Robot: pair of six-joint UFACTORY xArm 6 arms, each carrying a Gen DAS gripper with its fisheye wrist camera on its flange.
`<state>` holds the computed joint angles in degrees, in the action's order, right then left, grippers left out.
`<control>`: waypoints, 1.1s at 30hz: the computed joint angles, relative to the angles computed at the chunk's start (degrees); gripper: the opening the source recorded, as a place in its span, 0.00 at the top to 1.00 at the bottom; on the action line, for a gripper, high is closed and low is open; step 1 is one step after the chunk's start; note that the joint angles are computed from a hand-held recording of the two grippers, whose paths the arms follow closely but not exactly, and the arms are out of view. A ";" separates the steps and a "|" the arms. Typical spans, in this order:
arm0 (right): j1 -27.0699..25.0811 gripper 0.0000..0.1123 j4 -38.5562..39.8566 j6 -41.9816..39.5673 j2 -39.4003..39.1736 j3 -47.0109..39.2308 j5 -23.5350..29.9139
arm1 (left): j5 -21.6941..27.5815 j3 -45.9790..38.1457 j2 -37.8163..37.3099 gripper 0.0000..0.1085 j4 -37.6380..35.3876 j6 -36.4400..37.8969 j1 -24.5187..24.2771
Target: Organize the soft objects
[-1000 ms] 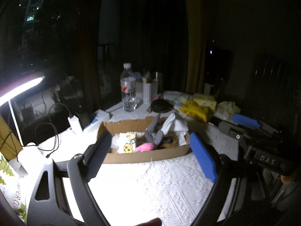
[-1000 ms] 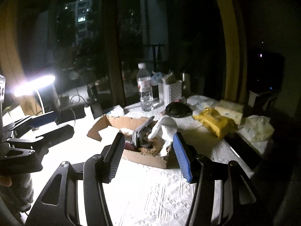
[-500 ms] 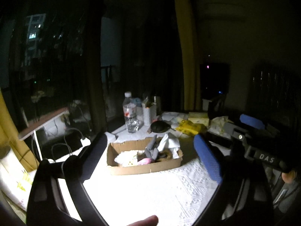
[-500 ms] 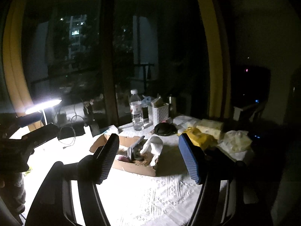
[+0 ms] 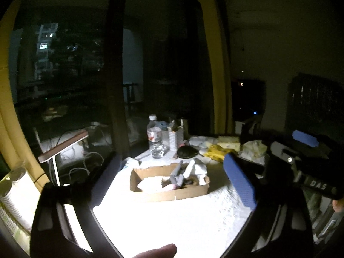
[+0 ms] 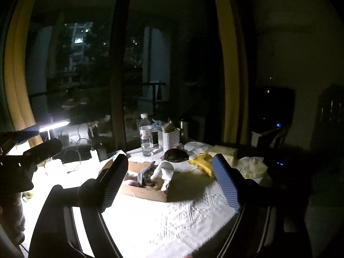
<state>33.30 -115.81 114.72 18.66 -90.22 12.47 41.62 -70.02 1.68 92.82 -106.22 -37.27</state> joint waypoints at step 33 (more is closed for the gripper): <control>-0.56 0.25 -0.49 1.33 -0.31 0.78 0.17 | 0.46 -0.57 0.95 0.08 -0.64 1.15 -0.77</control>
